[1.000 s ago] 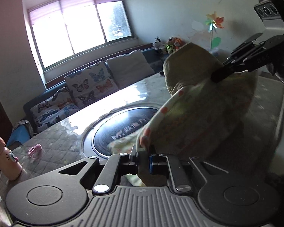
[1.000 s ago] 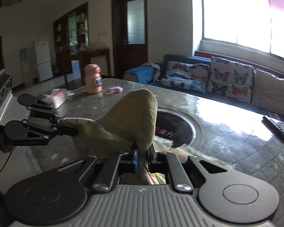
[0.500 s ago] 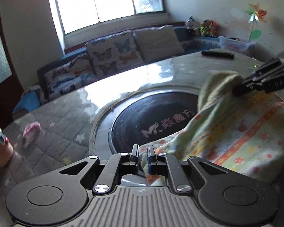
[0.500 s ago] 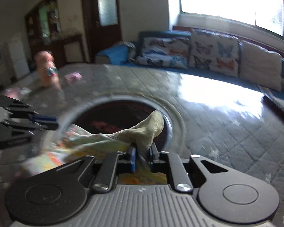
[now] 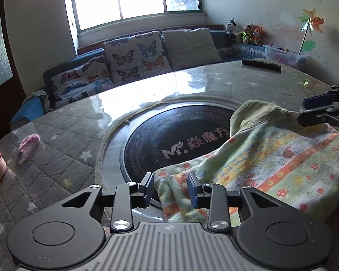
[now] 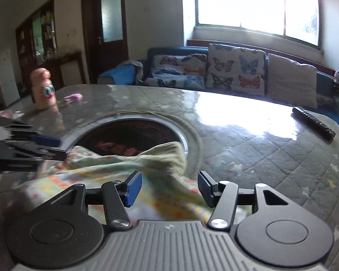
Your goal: Fold clothes
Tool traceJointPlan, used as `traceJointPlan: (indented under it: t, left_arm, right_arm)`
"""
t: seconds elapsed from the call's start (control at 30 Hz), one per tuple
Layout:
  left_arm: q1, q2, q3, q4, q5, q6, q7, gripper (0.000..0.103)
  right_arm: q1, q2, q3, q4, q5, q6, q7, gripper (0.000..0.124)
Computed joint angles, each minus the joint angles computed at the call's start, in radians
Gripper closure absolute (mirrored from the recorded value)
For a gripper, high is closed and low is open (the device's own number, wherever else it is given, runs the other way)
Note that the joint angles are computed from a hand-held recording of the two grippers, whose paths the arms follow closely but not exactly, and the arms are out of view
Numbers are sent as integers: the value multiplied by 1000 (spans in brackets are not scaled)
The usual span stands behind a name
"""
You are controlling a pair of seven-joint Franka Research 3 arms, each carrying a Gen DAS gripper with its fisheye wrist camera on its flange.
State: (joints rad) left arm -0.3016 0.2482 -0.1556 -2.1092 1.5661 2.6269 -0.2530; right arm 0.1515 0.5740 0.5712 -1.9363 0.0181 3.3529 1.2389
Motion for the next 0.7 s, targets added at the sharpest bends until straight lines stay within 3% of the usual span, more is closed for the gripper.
traceJointPlan:
  t: [0.37,0.43,0.5,0.57,0.7]
  left_arm:
    - [7,39,14,32,-14,65,15,69]
    - [7,44,17,36,-10,79,15,72]
    - [8,48,22,41,18,99,-9,87]
    - [-5,48,20,43,34,60,-29,97]
    - [-43,41,9,44,61,-74,-44,100]
  right_arm:
    - [-45,4,46,-53,-12,8,32,64]
    - [-46,6,47,-56,-12,15,45,64]
    - [-56,6,55,-66,-18,24,60,64]
    - [-63,-1,60,-78,-31,41,76,63]
    - [-84,-6,76,-91,-80,54,106,63]
